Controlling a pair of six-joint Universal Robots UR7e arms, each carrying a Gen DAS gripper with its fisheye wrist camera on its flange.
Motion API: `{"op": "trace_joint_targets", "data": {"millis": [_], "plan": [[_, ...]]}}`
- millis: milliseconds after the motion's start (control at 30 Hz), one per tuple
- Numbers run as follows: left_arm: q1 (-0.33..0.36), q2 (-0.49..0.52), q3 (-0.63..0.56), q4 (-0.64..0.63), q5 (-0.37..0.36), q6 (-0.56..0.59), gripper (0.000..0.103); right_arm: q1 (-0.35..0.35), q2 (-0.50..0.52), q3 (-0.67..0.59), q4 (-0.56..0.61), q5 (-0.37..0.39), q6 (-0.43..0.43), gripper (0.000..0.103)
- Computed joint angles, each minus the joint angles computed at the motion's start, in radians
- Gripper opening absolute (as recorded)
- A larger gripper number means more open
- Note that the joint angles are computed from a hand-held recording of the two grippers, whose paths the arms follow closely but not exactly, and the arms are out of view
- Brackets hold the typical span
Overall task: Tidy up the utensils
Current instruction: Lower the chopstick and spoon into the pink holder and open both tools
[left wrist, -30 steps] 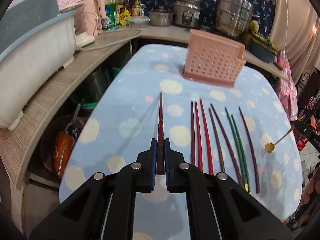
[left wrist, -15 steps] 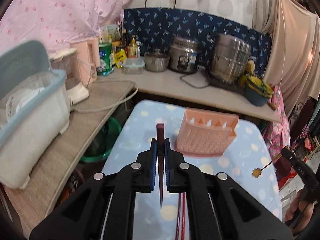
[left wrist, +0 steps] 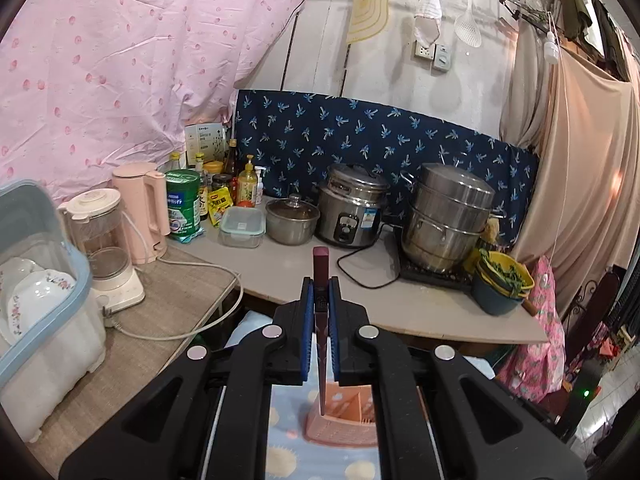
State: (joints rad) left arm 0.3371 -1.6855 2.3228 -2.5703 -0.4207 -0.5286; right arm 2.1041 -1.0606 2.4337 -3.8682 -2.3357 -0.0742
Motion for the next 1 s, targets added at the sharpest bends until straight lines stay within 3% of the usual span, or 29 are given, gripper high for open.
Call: {"op": "trace_joint_targets", "data": {"millis": [233, 467, 667, 700, 767, 833, 1000], "plan": [[0.095, 0.145, -0.002, -0.192, -0.063, 0.098, 0.007, -0.075, 0.059, -0.039, 0.001, 0.039, -0.029, 0.002], [0.162, 0.205, 0.025, -0.220, -0.102, 0.086, 0.007, -0.130, 0.108, -0.048, -0.004, 0.056, -0.045, 0.002], [0.185, 0.189, 0.053, -0.214, -0.118, 0.082, 0.009, -0.137, 0.125, -0.041, -0.025, 0.047, -0.056, 0.006], [0.183, 0.178, 0.061, -0.202, -0.120, 0.080, 0.010, -0.133, 0.123, -0.036, -0.029, 0.045, -0.052, 0.008], [0.179, 0.161, 0.068, -0.171, -0.110, 0.061, 0.033, -0.126, 0.117, -0.027, -0.035, 0.040, -0.043, 0.012], [0.161, 0.133, 0.090, -0.136, -0.083, 0.031, 0.046, -0.111, 0.109, -0.012, -0.045, 0.031, -0.035, 0.017], [0.119, 0.022, 0.136, 0.056, -0.055, -0.095, 0.051, -0.059, 0.092, 0.033, -0.074, -0.002, -0.014, 0.029]]}}
